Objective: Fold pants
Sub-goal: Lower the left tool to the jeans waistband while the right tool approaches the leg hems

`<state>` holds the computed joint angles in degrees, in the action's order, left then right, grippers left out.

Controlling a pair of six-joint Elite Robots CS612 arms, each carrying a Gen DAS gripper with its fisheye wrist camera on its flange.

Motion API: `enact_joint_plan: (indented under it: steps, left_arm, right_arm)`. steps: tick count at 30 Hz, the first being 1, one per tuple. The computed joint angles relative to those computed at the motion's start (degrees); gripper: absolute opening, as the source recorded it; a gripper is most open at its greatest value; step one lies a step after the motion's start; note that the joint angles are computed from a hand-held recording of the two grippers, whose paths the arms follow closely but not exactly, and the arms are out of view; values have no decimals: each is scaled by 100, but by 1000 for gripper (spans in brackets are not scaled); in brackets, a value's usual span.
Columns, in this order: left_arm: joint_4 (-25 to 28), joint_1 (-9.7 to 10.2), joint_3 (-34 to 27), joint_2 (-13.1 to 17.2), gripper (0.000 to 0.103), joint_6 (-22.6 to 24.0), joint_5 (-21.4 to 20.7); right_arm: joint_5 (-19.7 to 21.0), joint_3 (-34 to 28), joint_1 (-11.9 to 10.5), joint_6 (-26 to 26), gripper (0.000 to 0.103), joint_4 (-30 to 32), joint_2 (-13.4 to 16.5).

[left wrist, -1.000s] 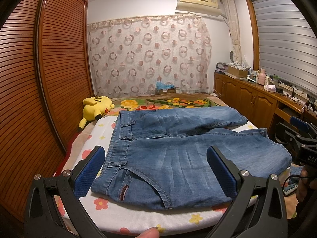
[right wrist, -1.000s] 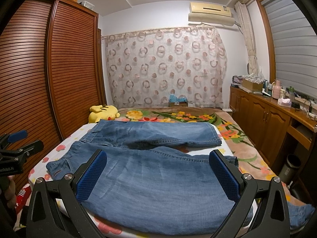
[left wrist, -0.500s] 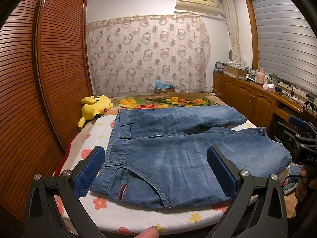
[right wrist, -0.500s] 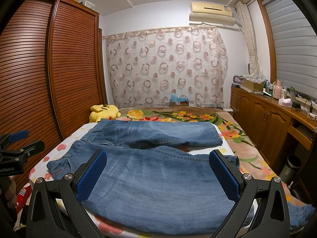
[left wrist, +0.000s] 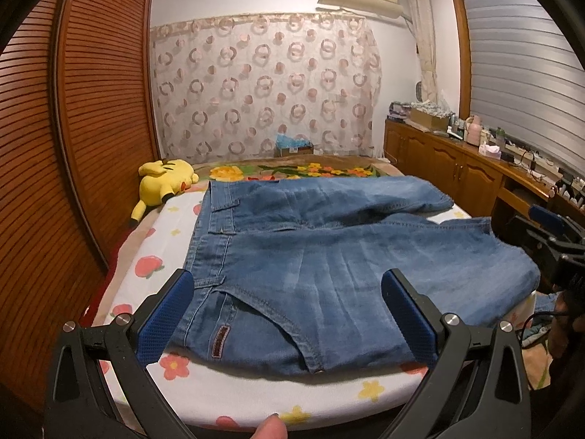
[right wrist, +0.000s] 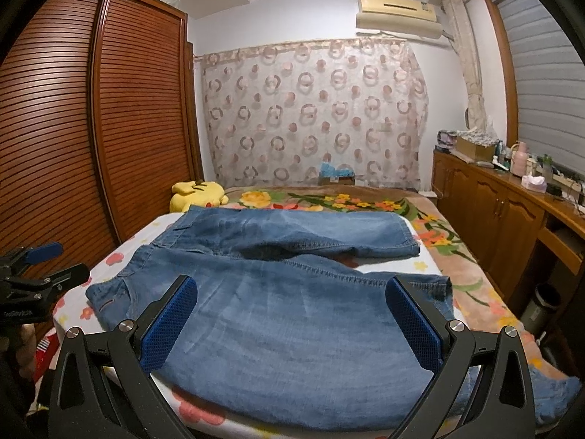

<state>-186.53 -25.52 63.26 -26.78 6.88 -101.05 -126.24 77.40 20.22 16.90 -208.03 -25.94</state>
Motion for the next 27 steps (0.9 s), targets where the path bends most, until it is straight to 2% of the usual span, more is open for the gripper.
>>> enact_joint_plan:
  steps: [5,8,17,24,27]
  left_arm:
    - [260,29,-144,110,103,52,-40]
    - [380,34,-238,179,103,72,59]
    - [611,51,-649,468,103,128,761]
    - [1134,199,-881,545,103,160,524]
    - [1465,267,-968,561,103,150,275]
  right_arm:
    - [144,-13,-50,-38,102,163,-21]
    - [362,-35,-106,-118,101,275,-38]
    - [938,-35,-256,-272,100,483,-78]
    - [1570,-25,-438,-490,98,701,-114]
    - [1889,-15,-519,-565,95,886,-149]
